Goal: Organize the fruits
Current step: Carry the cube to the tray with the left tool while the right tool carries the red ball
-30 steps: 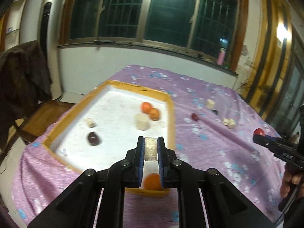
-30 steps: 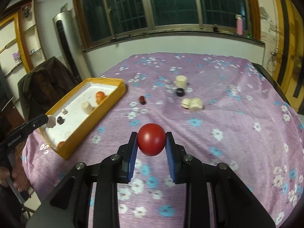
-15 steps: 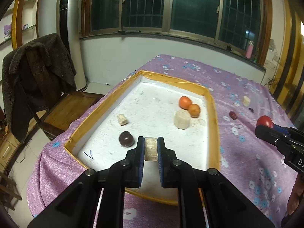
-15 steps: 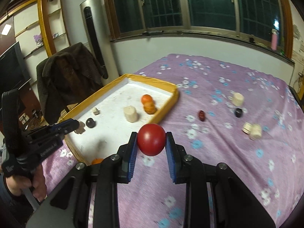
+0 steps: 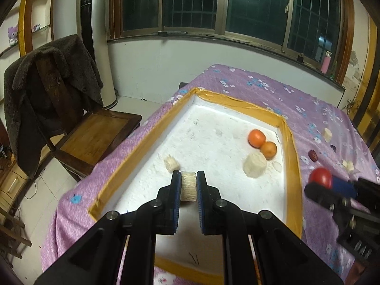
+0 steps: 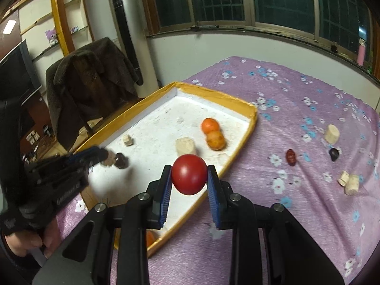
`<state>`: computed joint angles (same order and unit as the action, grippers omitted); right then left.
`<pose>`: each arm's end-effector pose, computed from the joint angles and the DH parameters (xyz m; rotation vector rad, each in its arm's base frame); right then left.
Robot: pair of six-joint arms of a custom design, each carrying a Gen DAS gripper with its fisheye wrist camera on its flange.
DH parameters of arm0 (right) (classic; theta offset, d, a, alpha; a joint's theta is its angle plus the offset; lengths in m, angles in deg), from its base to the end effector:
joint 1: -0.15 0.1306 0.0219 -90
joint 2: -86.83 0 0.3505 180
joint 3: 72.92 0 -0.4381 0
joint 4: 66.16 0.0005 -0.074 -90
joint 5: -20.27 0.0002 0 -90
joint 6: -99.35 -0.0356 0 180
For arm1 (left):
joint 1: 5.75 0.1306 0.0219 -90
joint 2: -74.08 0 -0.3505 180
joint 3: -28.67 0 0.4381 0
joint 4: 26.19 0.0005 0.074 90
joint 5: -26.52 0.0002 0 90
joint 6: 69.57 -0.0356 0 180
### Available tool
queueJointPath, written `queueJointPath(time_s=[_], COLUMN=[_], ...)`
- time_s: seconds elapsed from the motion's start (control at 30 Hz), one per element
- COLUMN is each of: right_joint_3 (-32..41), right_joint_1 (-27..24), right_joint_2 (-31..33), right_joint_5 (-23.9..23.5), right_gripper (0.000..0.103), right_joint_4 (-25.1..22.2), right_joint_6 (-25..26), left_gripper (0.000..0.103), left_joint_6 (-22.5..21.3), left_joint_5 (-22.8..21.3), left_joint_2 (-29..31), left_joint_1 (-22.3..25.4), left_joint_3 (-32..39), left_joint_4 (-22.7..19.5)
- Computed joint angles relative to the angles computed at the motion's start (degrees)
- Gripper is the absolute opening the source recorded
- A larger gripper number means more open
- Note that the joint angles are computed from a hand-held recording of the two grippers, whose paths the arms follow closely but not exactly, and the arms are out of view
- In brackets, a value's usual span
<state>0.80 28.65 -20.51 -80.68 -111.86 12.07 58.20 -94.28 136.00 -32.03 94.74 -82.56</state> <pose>0.3774 0.2120 0.3966 -0.7304 2.2608 0.4431 0.3286 -0.1425 0.3888 -0.4478 2.2765 0.1203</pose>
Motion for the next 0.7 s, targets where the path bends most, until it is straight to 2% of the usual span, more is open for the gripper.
queueJointPath(time_s=[0.3,0.7], right_joint_3=[1.0,2.0], right_joint_1=[2.0,2.5], right_joint_2=[2.7,5.2], right_joint_5=[0.9,1.5], right_gripper=[0.031,0.031], right_joint_4=[-0.8,-0.9], right_joint_6=[0.8,1.3], left_gripper=[0.011,0.011], left_joint_6=[-1.8,-2.6], left_joint_5=[1.3,2.2], left_joint_2=[3.9,7.4], left_joint_1=[3.4,5.4], left_joint_3=[2.4,4.7], left_joint_4=[0.3,0.0])
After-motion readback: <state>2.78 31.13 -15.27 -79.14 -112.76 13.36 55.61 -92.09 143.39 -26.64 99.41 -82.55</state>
